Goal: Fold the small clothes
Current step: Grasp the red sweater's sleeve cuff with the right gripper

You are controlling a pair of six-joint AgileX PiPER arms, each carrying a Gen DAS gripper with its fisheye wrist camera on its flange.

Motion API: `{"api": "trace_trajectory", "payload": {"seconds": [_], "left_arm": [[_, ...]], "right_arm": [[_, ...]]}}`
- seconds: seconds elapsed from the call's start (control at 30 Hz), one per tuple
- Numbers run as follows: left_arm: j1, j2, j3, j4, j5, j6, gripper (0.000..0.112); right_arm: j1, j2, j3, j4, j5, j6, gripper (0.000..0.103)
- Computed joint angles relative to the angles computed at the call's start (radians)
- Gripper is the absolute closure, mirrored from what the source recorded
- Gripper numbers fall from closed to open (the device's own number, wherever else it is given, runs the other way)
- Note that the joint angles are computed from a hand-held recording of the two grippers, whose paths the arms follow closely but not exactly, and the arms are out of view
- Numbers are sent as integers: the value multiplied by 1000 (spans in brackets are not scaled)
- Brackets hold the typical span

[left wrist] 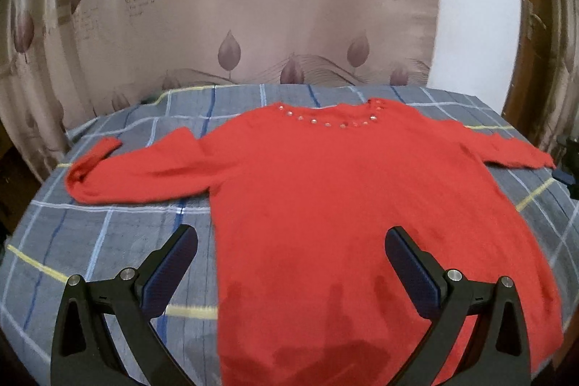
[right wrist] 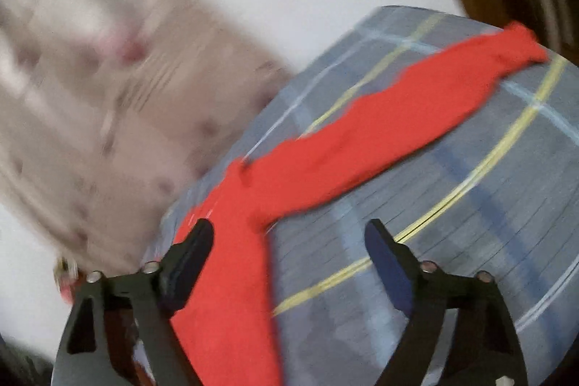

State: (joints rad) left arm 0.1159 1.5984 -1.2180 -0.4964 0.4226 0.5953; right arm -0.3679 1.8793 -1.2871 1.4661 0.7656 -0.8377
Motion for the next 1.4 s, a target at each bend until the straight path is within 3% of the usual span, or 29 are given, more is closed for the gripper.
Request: {"api": "trace_trajectory", "payload": {"seconds": [0.13,0.23,0.3,0.4,0.53,0.67,0.83,0.93,1.0,1.07,1.23,1.4], "left_arm": [[16,64,-21,-84,-1,54,9],[17,107,-65,-70,73,49,9],[8,117,-76,-53,81,42,9],[-3,128,-85,-19,90,14,9],[-7,164,-125,44,134,-66,9],[5,161,-115,12,136,-51,9],[17,167,-119,-7,154,-49,9],[22,174,-129,-13,170,-54,9],[25,181,-138,-19,180,-57,9],[33,186,-143,-36,189,-52,9],[57,193,-151,-97,213,-18,9],[91,155,-115,-200,180,55,9]], "right_arm": [[-110,159,-180,-40,19,163,27],[-169,234,-268,-60,-9,271,27],[-200,292,-342,-100,-11,364,27],[-224,349,-383,-60,10,384,35],[-212,395,-458,-68,0,417,34],[-167,409,-554,-303,-53,637,33],[-128,415,-643,-535,-52,899,32],[-124,409,-628,-560,-57,968,48],[-138,432,-627,-507,-35,967,89],[-155,463,-615,-413,-17,920,101],[-138,429,-592,-281,-53,785,96],[29,405,-808,-337,8,791,96]]}}
